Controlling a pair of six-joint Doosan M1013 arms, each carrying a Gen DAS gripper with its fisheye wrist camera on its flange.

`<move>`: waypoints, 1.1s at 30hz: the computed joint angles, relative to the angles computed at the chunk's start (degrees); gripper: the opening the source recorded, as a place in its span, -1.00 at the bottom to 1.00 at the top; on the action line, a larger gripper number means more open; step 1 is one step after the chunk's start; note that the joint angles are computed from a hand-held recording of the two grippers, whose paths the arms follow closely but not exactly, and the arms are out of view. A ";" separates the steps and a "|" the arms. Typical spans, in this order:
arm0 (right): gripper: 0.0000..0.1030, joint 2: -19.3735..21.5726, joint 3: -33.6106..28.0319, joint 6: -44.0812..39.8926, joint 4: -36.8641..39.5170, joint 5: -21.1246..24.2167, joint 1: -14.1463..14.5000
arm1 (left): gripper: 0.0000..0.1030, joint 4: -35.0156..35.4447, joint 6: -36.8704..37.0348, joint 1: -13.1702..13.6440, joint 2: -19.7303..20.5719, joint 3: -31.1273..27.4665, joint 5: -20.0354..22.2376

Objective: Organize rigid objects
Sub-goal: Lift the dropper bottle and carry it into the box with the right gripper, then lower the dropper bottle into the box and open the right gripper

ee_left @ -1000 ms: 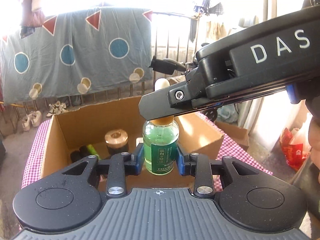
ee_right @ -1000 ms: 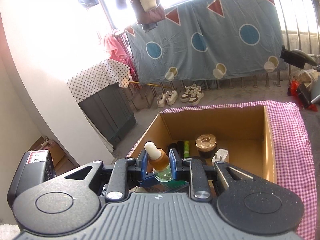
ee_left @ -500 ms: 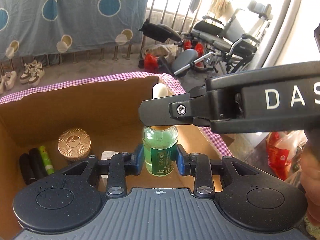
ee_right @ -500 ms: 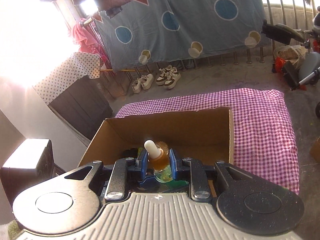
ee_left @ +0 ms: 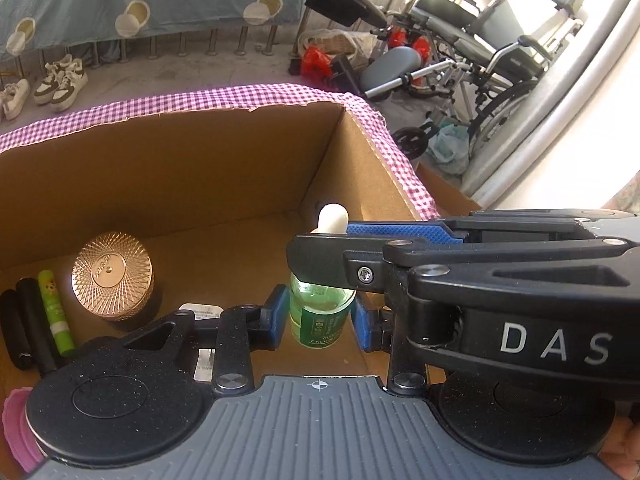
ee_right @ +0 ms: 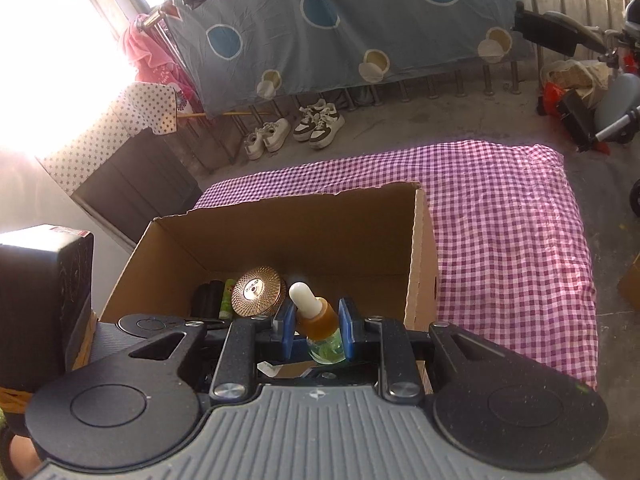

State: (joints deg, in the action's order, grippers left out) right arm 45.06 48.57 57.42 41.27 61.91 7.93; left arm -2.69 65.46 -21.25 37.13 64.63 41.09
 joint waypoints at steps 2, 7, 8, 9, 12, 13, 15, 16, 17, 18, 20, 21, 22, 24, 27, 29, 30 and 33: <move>-0.50 0.24 -0.17 0.22 -0.33 0.33 -0.09 | -0.36 -0.92 0.24 0.16 0.18 -0.16 0.44; -0.50 -0.30 0.56 -1.40 -2.17 -0.67 0.41 | -0.34 -0.23 -0.43 -0.02 0.45 -0.68 1.24; -0.50 -0.30 0.51 -1.38 -2.49 -0.65 0.48 | -0.34 -0.08 -0.48 -0.04 0.43 -0.68 1.38; -0.50 -0.14 0.15 -1.26 -2.76 -0.41 0.53 | -0.34 0.12 -0.58 -0.06 0.49 -0.82 1.59; -0.50 0.14 -0.35 -0.89 -3.04 0.00 0.59 | -0.34 0.13 -1.00 0.04 0.67 -1.08 1.94; -0.50 0.22 -0.48 -0.80 -3.22 -0.04 0.64 | -0.34 0.04 -1.11 0.08 0.84 -1.36 2.21; -0.50 0.21 -0.55 -0.62 -3.63 -0.20 0.74 | -0.34 -0.07 -1.30 0.09 1.09 -1.80 2.63; -0.50 0.30 -0.77 -0.48 -3.94 -0.16 0.80 | -0.34 -0.15 -1.33 0.10 1.19 -1.97 2.82; -0.49 0.34 -0.88 -0.37 -4.06 -0.12 0.83 | -0.34 -0.26 -1.38 0.14 1.32 -2.16 2.98; -0.49 0.36 -0.93 -0.28 -4.13 -0.14 0.85 | -0.34 -0.36 -1.33 0.19 1.30 -2.11 2.99; -0.49 0.43 -1.07 -0.26 -4.27 -0.13 0.91 | -0.34 -0.57 -1.10 0.24 1.27 -2.05 3.04; -0.49 0.47 -1.13 -0.24 -4.29 -0.11 0.92 | -0.34 -0.50 -1.24 0.22 1.31 -2.10 3.06; -0.48 0.47 -1.13 -0.24 -4.29 -0.11 0.92 | -0.34 -0.40 -1.31 0.20 1.35 -2.17 3.10; -0.48 0.46 -1.09 -0.26 -4.33 -0.15 0.93 | -0.34 -0.24 -1.50 0.18 1.40 -2.29 3.20; -0.48 0.57 -1.28 -0.21 -4.40 -0.02 0.93 | -0.34 -0.01 -1.88 0.11 1.51 -2.44 3.26; -0.47 0.61 -1.40 -0.12 -4.49 0.13 0.93 | -0.34 -0.07 -1.86 0.14 1.49 -2.37 3.23; -0.46 0.70 -1.53 -0.05 -4.45 0.32 0.91 | -0.34 -0.02 -1.93 0.14 1.56 -2.47 3.40; -0.23 1.12 -2.24 -0.20 -2.68 1.38 0.60 | -0.29 -1.99 -1.17 0.44 1.62 -2.40 3.36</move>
State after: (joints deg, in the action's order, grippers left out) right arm 46.17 46.33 57.21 38.59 63.29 8.53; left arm -4.68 64.29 -20.81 38.75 62.23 44.45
